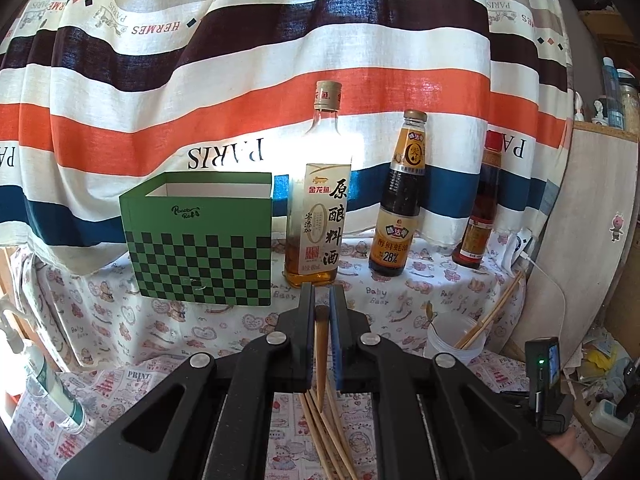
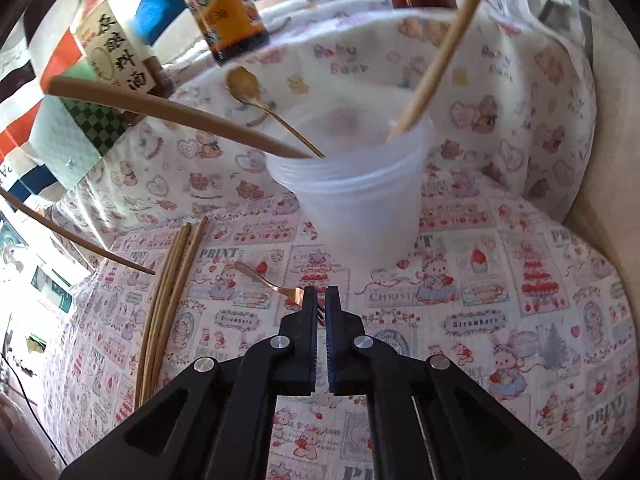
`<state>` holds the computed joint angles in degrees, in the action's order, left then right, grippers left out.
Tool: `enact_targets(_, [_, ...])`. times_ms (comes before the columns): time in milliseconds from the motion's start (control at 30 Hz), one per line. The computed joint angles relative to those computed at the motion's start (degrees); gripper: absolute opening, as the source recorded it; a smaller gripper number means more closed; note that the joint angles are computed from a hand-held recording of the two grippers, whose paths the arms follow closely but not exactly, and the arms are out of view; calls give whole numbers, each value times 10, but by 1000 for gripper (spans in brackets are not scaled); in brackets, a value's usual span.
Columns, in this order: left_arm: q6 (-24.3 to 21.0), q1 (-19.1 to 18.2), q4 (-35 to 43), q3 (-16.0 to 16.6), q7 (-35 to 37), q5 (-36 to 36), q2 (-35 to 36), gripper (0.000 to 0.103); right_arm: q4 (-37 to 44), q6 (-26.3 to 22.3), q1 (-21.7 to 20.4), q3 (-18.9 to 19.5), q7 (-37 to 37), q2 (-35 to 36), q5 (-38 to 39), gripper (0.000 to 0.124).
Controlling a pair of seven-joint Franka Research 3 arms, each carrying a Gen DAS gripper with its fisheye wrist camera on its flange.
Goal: Organize utensils
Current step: 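Carry the chopstick with the left tool while the right tool carries the fork to the cup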
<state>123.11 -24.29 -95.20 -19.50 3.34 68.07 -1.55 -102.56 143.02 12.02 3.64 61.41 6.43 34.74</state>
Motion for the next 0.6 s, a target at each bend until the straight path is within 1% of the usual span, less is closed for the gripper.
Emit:
enact_targets(67, [-3, -2, 7, -1, -2, 4, 5, 6, -21, 30, 7, 2, -7, -29, -18, 3])
enact_targets(133, [8, -3, 14, 1, -2, 5, 8, 6, -38, 58, 12, 2, -21, -54, -25, 2])
enact_targets(233, [2, -10, 37, -1, 2, 15, 21, 6, -50, 85, 20, 1, -16, -82, -53, 2])
enact_targets(367, [-5, -24, 76, 4, 9, 19, 45, 6, -46, 89, 23, -6, -28, -104, -54, 2])
enact_targets(433, [2, -31, 97, 11, 18, 16, 58, 6, -39, 90, 21, -8, -10, -111, -77, 2])
enact_targets(533, [-1, -47, 140, 20, 33, 28, 82, 6, -20, 86, 15, -12, 11, -116, -106, 2])
enact_targets(600, [-9, -61, 162, 29, 24, 48, 93, 6, -7, 98, 9, -8, 45, -113, -154, 2])
